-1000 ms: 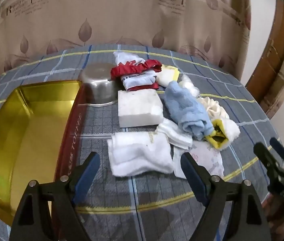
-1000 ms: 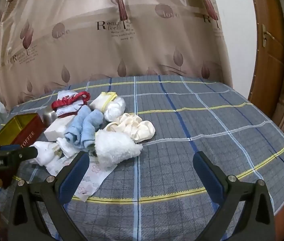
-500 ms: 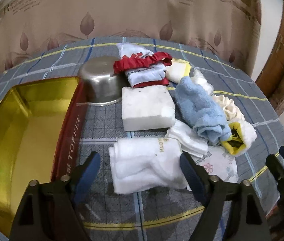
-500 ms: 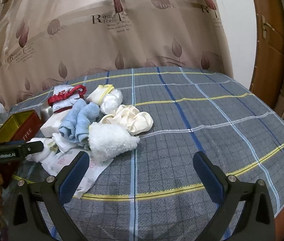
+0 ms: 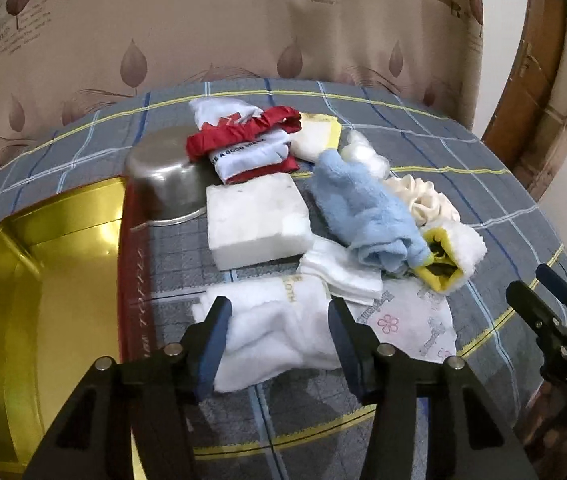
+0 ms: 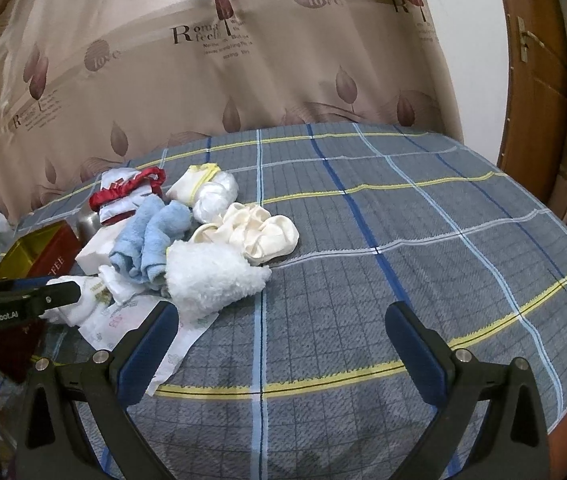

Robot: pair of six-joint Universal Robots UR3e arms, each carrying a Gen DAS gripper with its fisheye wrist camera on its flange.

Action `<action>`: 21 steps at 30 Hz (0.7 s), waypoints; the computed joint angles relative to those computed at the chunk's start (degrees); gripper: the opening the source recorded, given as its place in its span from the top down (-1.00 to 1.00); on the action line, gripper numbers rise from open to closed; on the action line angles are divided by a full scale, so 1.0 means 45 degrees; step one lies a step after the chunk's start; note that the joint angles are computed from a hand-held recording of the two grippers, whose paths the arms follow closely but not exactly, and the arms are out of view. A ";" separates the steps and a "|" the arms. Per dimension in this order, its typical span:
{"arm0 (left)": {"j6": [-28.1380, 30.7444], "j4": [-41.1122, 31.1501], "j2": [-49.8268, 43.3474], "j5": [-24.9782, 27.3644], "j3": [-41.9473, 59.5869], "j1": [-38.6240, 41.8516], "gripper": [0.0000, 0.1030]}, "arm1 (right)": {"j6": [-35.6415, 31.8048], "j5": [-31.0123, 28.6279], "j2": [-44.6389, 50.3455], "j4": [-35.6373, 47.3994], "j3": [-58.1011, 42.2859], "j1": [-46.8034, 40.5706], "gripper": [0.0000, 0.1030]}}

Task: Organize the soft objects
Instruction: 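Lower the left gripper onto the white folded towel and grasp it, then carry the towel with the left gripper into the gold tin and release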

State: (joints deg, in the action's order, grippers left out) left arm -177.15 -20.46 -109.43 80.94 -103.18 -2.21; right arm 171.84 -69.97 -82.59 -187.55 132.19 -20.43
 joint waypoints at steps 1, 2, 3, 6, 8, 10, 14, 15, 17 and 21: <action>0.0026 0.0002 -0.0057 -0.0123 -0.0006 0.0040 0.01 | 0.0000 0.0020 -0.0045 0.0053 0.0009 -0.0027 -1.00; 0.0098 -0.0123 -0.0111 -0.0342 0.0039 0.0108 0.01 | -0.0002 0.0054 -0.0053 0.0041 0.0022 -0.0071 -1.00; 0.0136 -0.0279 -0.0166 -0.0418 0.0115 0.0127 0.07 | 0.0004 0.0062 -0.0056 0.0023 0.0025 -0.0095 -1.00; 0.0339 -0.0358 -0.0235 -0.0228 0.0179 -0.0025 0.69 | 0.0045 0.0048 -0.0013 0.0003 -0.0014 -0.0131 -1.00; 0.0316 -0.0279 -0.0189 -0.0168 0.0143 -0.0081 0.74 | 0.0125 0.0011 0.0065 0.0032 -0.0104 -0.0123 -1.00; 0.0408 -0.0097 -0.0089 -0.0158 -0.0006 -0.0104 0.78 | 0.0122 0.0031 0.0102 0.0042 -0.0149 -0.0133 -1.00; 0.0143 0.0300 0.0450 -0.0226 -0.0477 -0.0014 0.78 | 0.0104 -0.0024 0.0133 -0.0281 -0.0099 -0.0096 -1.00; 0.0062 0.0342 0.0748 -0.0314 -0.0623 0.0052 0.78 | 0.0100 -0.0013 0.0119 -0.0314 -0.0099 -0.0068 -1.00; -0.0096 0.0332 0.1389 -0.0399 -0.0811 0.0202 0.78 | 0.0043 0.0042 0.0102 -0.0354 -0.0093 -0.0026 -1.00; -0.0367 -0.0082 0.3100 -0.0655 -0.1165 0.0753 0.78 | 0.0051 0.0211 -0.0253 -0.0064 -0.0064 0.0064 -1.00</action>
